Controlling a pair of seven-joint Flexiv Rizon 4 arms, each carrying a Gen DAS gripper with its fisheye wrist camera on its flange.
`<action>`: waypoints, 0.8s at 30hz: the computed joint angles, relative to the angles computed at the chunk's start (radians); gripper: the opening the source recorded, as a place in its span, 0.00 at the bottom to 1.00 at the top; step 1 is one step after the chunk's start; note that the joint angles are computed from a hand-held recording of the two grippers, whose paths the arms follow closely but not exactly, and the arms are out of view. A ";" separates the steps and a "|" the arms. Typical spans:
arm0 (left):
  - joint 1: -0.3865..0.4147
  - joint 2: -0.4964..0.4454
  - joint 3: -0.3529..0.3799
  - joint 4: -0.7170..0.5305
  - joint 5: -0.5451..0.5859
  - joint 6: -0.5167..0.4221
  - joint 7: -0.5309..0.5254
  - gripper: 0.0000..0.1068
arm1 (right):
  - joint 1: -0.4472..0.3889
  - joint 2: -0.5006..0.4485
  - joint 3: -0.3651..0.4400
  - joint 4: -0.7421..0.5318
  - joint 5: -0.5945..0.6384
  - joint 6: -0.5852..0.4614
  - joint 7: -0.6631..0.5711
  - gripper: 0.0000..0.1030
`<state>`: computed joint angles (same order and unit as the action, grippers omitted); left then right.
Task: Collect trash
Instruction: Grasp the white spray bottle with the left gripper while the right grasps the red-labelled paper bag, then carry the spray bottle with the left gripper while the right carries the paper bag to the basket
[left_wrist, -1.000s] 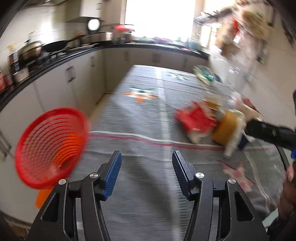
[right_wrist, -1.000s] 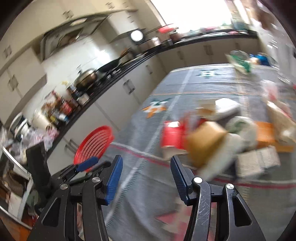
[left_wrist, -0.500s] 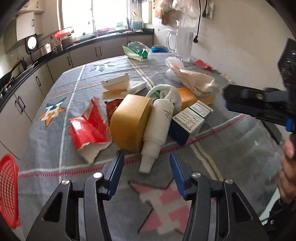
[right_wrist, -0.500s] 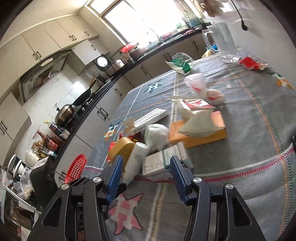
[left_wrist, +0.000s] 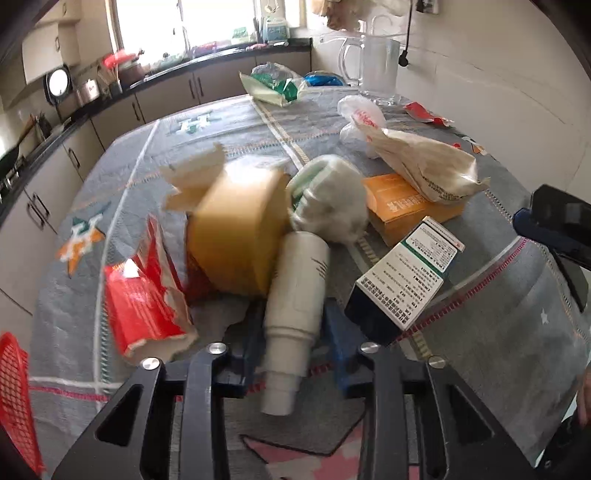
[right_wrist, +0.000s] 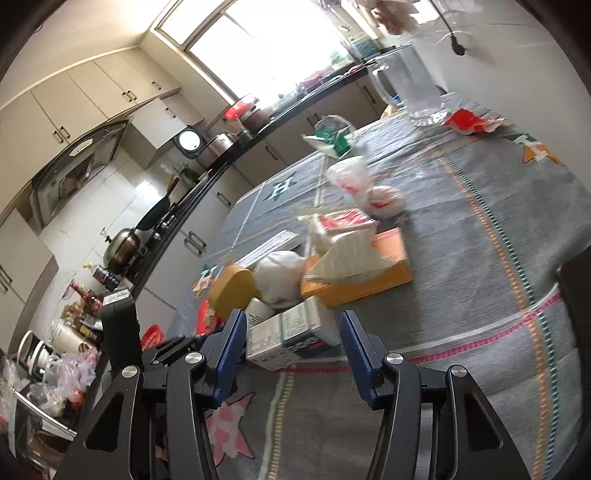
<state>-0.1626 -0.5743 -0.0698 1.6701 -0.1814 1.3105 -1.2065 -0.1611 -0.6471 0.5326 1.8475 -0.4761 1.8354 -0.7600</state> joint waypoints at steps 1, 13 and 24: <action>-0.001 0.002 0.001 0.007 0.001 0.011 -0.003 0.28 | 0.012 0.007 -0.018 0.002 0.008 0.000 0.002 0.56; 0.154 0.107 -0.183 0.233 -0.157 0.195 0.096 0.28 | 0.316 0.033 -0.373 -0.122 0.131 -0.144 -0.036 0.58; 0.253 0.135 -0.290 0.302 -0.251 0.250 0.154 0.27 | 0.453 0.056 -0.499 -0.082 0.240 -0.101 -0.113 0.39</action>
